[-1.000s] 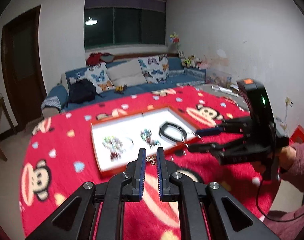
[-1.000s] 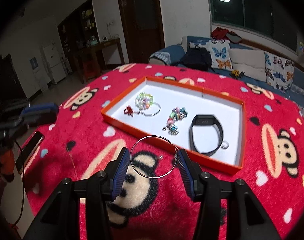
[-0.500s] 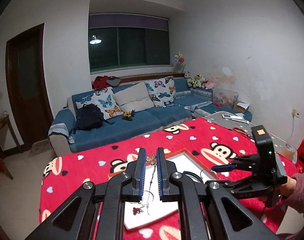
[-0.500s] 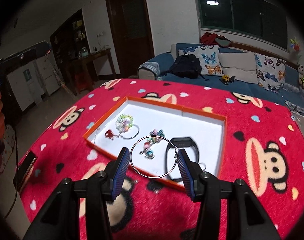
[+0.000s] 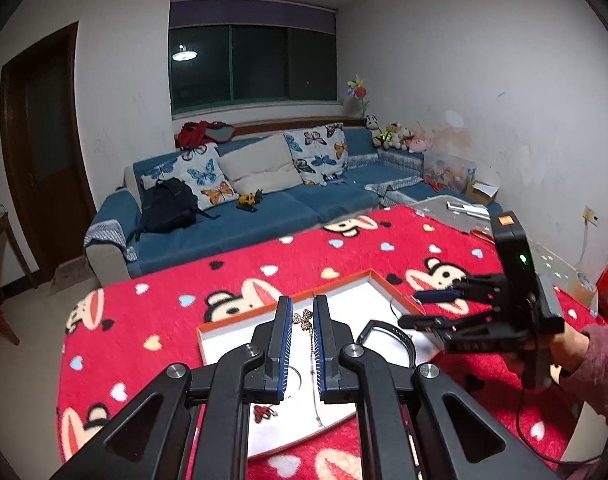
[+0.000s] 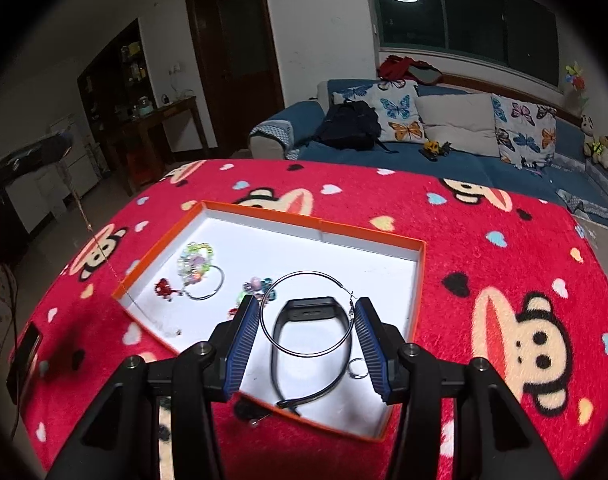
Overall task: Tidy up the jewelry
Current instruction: 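Drop the charm in the box with the left tool while the right drops the hoop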
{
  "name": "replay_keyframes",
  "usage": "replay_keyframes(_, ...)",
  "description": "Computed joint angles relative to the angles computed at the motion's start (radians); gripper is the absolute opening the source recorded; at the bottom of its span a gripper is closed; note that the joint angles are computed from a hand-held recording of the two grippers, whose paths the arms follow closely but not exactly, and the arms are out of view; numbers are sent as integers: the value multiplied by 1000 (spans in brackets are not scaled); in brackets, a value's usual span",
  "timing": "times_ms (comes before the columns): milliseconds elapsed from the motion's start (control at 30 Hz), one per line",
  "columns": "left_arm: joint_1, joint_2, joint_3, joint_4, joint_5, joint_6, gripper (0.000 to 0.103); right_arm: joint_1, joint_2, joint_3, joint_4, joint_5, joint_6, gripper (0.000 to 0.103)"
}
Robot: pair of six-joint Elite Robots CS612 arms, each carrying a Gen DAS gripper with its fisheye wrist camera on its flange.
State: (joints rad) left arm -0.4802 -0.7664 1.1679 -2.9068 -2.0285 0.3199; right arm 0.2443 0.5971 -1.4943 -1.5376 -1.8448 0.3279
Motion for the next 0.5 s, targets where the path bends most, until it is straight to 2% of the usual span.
replay_keyframes(233, -12, 24, 16, 87, 24, 22, 11, -16, -3, 22, 21, -5, 20, 54)
replay_keyframes(500, -20, 90, -33, 224, 70, 9, 11, -30, -6, 39, 36, 15, 46, 55)
